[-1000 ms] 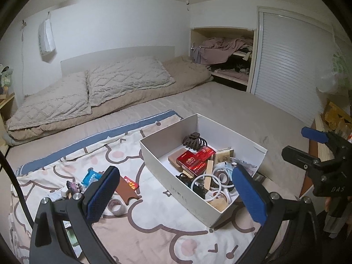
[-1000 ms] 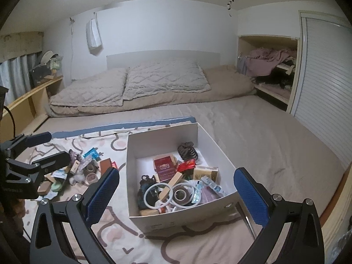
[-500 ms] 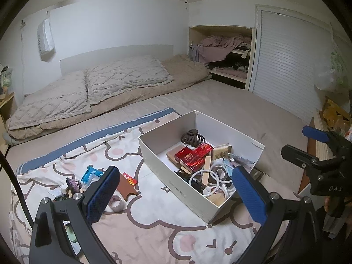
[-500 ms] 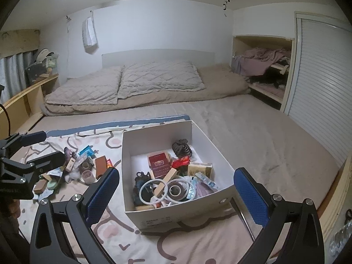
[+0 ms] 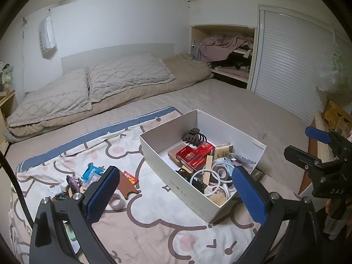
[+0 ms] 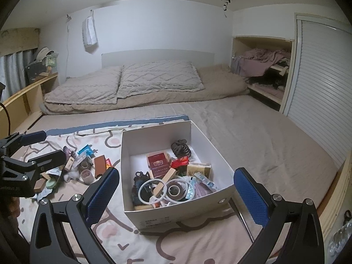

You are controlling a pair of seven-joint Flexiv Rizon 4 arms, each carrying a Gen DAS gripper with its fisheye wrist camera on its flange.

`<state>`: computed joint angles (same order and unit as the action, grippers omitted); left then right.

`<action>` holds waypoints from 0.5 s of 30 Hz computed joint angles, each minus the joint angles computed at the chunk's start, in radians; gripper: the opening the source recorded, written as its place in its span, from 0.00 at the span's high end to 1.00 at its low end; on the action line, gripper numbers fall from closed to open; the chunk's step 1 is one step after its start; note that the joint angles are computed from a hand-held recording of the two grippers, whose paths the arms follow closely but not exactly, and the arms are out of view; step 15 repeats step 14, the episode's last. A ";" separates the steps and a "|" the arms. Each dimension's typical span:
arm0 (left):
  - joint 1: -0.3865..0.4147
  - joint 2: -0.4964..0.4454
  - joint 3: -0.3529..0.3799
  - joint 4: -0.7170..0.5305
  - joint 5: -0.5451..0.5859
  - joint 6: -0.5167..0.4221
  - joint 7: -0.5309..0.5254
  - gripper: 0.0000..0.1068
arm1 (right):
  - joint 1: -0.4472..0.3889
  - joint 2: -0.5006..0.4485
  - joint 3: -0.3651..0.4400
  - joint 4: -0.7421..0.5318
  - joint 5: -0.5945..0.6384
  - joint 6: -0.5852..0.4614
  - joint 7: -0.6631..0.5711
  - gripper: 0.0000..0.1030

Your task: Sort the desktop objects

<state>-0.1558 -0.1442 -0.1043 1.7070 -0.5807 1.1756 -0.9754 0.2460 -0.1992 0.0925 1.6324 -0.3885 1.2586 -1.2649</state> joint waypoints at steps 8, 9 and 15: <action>0.001 -0.008 0.009 -0.011 0.051 -0.004 -0.049 0.04 | 0.004 0.000 0.000 -0.001 -0.006 -0.005 -0.002 0.00; 0.002 -0.008 0.007 -0.010 0.049 -0.003 -0.048 0.04 | 0.004 0.000 0.000 -0.001 -0.007 -0.006 -0.001 0.00; 0.005 -0.011 0.005 -0.012 0.046 -0.003 -0.047 0.04 | 0.006 0.001 0.001 -0.003 -0.005 -0.012 0.002 0.00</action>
